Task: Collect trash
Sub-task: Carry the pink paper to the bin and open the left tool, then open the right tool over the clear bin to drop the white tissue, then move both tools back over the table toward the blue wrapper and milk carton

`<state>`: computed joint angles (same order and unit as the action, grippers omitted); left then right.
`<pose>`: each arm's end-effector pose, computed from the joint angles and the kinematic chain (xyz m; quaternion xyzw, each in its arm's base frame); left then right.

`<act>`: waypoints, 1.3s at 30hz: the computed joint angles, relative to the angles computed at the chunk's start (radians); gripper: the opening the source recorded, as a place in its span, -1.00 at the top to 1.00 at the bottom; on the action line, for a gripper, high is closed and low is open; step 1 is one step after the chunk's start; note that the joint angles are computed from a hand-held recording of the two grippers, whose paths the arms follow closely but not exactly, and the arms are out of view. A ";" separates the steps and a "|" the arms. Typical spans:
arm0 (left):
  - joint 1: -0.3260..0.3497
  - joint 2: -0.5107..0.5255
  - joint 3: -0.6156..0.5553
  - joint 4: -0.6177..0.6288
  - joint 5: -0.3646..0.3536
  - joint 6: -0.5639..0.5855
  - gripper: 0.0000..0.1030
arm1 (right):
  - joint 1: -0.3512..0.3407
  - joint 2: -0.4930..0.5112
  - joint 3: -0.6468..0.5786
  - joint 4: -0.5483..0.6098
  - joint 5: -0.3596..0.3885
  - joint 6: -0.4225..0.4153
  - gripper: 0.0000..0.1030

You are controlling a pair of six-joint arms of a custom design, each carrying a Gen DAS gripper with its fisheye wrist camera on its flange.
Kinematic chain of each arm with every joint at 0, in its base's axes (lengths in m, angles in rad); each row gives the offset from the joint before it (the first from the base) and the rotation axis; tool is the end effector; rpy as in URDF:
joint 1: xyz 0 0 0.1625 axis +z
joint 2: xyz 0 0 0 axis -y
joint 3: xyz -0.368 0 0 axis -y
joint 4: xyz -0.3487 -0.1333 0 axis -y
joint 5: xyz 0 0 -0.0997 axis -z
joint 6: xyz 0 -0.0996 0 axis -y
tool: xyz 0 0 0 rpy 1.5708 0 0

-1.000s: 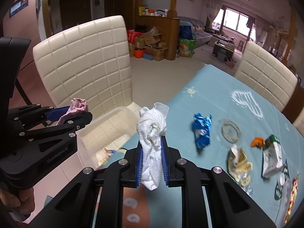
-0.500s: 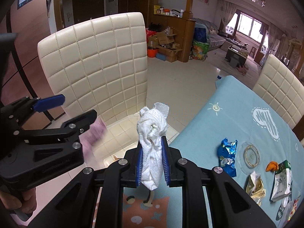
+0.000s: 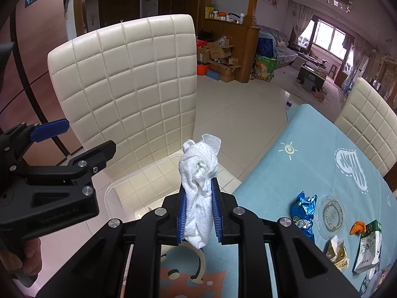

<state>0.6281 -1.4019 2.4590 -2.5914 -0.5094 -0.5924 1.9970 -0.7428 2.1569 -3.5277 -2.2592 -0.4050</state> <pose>-0.1385 -0.3728 0.1694 0.1594 0.8475 -0.3401 0.3751 0.2500 -0.3813 0.0526 0.2834 -0.8662 0.2558 0.3224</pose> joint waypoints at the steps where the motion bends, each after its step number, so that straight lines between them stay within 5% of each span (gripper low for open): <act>1: 0.001 -0.003 0.001 0.002 0.000 -0.005 -0.72 | 0.001 0.002 -0.002 0.002 -0.001 -0.001 0.63; 11: -0.004 -0.033 0.012 0.049 0.007 -0.050 -0.76 | 0.000 -0.008 -0.008 0.042 0.004 0.034 0.58; 14: -0.004 -0.043 0.015 0.061 0.008 -0.060 -0.76 | -0.003 -0.018 -0.005 0.054 0.011 0.052 0.36; 16: -0.004 -0.051 0.015 0.076 0.007 -0.072 -0.76 | 0.003 -0.014 -0.003 0.027 0.006 0.043 -0.08; 17: -0.005 -0.055 0.016 0.082 0.007 -0.076 -0.77 | 0.005 -0.013 0.001 0.009 0.005 0.038 -0.12; 39: -0.116 -0.044 0.032 0.103 -0.052 -0.113 -0.79 | 0.018 -0.125 0.139 -0.062 -0.058 0.105 -0.16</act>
<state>0.5118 -1.4463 2.4911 -2.4882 -0.5614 -0.7050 2.0150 -0.8682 2.2961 -3.5894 -2.3168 -0.3002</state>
